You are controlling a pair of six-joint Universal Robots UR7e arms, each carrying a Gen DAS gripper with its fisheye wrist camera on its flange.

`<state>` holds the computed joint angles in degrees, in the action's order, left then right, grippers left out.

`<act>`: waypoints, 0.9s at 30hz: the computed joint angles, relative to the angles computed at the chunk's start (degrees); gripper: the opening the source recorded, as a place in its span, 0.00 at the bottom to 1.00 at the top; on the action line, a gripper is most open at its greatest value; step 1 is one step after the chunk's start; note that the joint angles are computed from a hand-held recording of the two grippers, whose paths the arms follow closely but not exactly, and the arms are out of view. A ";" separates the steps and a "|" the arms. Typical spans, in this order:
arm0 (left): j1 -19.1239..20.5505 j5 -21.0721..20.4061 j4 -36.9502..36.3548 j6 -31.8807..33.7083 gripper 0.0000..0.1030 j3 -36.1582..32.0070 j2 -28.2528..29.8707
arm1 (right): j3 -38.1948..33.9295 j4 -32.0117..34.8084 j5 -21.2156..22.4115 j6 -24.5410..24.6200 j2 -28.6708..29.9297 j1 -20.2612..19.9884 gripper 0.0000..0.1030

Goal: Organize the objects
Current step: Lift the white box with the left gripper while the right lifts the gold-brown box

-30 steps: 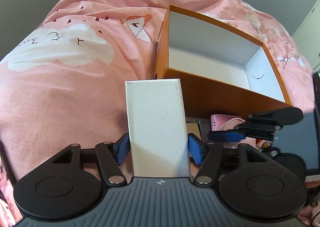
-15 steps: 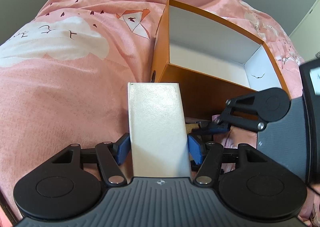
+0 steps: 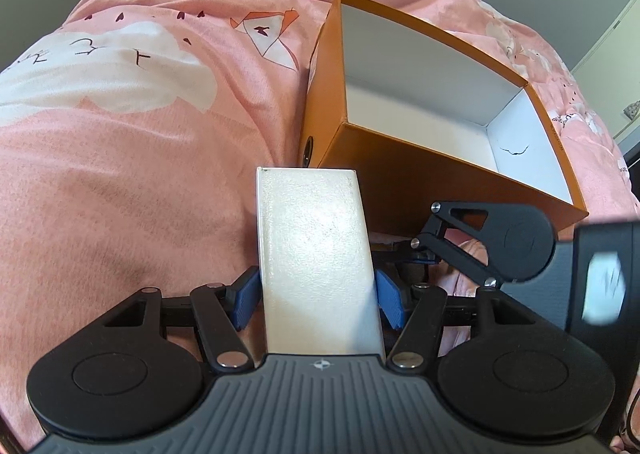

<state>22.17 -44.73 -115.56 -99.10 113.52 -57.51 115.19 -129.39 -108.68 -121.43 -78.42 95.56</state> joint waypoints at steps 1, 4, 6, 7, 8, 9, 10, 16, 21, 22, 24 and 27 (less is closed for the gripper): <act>0.09 -0.07 -0.03 0.08 0.68 -0.02 -0.02 | 0.69 -1.41 0.34 -1.68 -0.19 -0.31 0.61; 0.29 -0.12 0.09 0.38 0.68 -0.29 0.18 | 1.44 -3.98 1.31 -3.18 0.04 -0.84 0.62; 0.37 -0.22 0.23 0.38 0.68 -0.36 0.18 | 1.16 -4.15 1.38 -2.82 0.52 -0.92 0.64; 0.37 -0.22 0.28 0.34 0.68 -0.38 0.18 | 1.11 -4.29 1.49 -3.06 0.58 -0.99 0.65; 0.34 -0.20 0.30 0.25 0.68 -0.38 0.17 | 1.07 -4.39 1.65 -3.44 0.55 -1.08 0.65; 0.33 -0.14 0.23 0.18 0.68 -0.36 0.17 | 0.96 -4.39 1.81 -3.58 0.52 -1.16 0.65; 0.34 -0.08 0.20 0.09 0.68 -0.36 0.15 | 0.85 -4.41 1.96 -3.65 0.48 -1.25 0.65; 0.35 0.15 -0.43 -0.12 0.68 -0.11 0.00 | 2.98 -6.30 3.67 -12.69 -2.06 -2.55 0.68; 0.17 0.30 -1.25 -1.01 0.68 0.81 -0.55 | 2.05 -7.47 3.62 -11.41 -0.26 -2.85 0.76; 0.15 0.34 -1.31 -1.05 0.68 0.85 -0.53 | 1.68 -7.45 3.94 -11.22 0.10 -3.03 0.77; 0.14 0.37 -1.13 -0.96 0.68 0.85 -0.56 | 1.08 -7.57 4.67 -11.33 0.59 -3.34 0.76; -0.02 0.78 -0.30 -1.26 0.68 0.75 -0.58 | 0.82 -9.71 7.31 -11.56 0.58 -3.79 0.56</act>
